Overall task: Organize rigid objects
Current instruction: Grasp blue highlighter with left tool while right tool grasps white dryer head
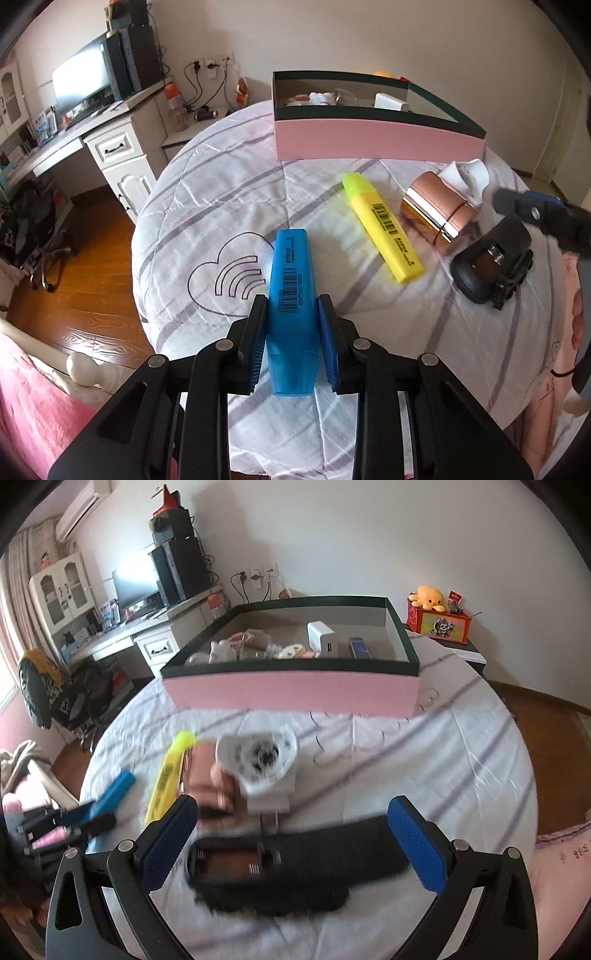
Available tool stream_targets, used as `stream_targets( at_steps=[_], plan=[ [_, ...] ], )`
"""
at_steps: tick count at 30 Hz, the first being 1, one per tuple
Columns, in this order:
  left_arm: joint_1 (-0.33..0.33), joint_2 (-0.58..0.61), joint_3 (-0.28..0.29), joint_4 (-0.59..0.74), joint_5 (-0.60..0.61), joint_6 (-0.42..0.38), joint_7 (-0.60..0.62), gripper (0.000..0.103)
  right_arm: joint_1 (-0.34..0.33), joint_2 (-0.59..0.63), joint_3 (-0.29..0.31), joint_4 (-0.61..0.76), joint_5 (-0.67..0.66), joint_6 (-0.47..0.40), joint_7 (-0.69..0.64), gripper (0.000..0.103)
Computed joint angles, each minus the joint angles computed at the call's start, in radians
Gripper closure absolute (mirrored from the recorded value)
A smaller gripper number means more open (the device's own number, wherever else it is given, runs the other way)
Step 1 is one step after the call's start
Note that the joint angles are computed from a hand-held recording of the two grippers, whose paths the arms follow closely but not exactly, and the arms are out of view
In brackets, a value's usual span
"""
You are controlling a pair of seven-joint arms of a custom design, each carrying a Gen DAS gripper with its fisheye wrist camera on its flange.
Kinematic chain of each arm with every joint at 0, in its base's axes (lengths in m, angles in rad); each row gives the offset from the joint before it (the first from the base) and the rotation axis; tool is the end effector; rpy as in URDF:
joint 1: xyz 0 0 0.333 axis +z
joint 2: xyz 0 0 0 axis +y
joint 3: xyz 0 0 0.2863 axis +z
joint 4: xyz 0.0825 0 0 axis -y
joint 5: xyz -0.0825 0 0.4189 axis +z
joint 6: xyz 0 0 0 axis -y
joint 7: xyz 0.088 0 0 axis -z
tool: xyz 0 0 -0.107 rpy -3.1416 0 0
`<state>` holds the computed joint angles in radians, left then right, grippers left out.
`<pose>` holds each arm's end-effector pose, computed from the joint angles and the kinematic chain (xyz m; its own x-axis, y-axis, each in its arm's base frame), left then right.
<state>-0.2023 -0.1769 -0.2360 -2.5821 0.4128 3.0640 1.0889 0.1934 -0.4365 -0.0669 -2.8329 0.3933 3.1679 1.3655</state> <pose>0.4432 -0.2411 0.3354 -0.3524 -0.9356 -0.0225 -0.7321 0.2906 -0.6161 0.4319 0.0220 0.3540 -0.0104 -0.9886 -0.1504 -0.7260 0.1109 -0.6787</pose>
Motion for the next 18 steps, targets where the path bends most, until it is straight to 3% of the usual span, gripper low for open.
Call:
stream_targets(
  at_steps=[4,6,8,9,10,12,14,18],
  plan=[
    [-0.006,0.023,0.01,0.016,-0.014,0.007,0.019,0.076,0.125,0.078,-0.132,0.082,0.055,-0.018,-0.062,0.0],
    [-0.016,0.036,0.021,0.024,-0.031,0.015,0.042,0.076,0.095,0.112,-0.099,0.112,0.056,-0.049,-0.067,0.001],
    [-0.02,0.048,0.027,0.032,-0.045,0.021,0.057,0.076,0.136,0.126,-0.133,0.125,0.099,-0.042,-0.117,0.003],
    [-0.019,0.052,0.027,0.034,-0.05,0.025,0.061,0.076,0.14,0.126,-0.138,0.128,0.119,-0.044,-0.136,0.012],
    [-0.021,0.058,0.029,0.039,-0.057,0.026,0.067,0.076,0.109,0.129,-0.108,0.132,0.13,-0.047,-0.141,0.018],
    [-0.008,0.071,0.019,0.053,-0.042,0.024,0.058,0.076,-0.01,0.14,-0.007,0.135,0.044,-0.069,-0.062,0.038],
    [0.005,0.083,0.009,0.065,-0.013,0.025,0.037,0.075,-0.046,0.151,0.02,0.143,0.029,-0.085,-0.051,0.043],
    [0.018,0.1,0.006,0.078,0.024,0.04,0.001,0.074,0.012,0.171,-0.036,0.162,0.078,-0.112,-0.116,0.043]
  ],
)
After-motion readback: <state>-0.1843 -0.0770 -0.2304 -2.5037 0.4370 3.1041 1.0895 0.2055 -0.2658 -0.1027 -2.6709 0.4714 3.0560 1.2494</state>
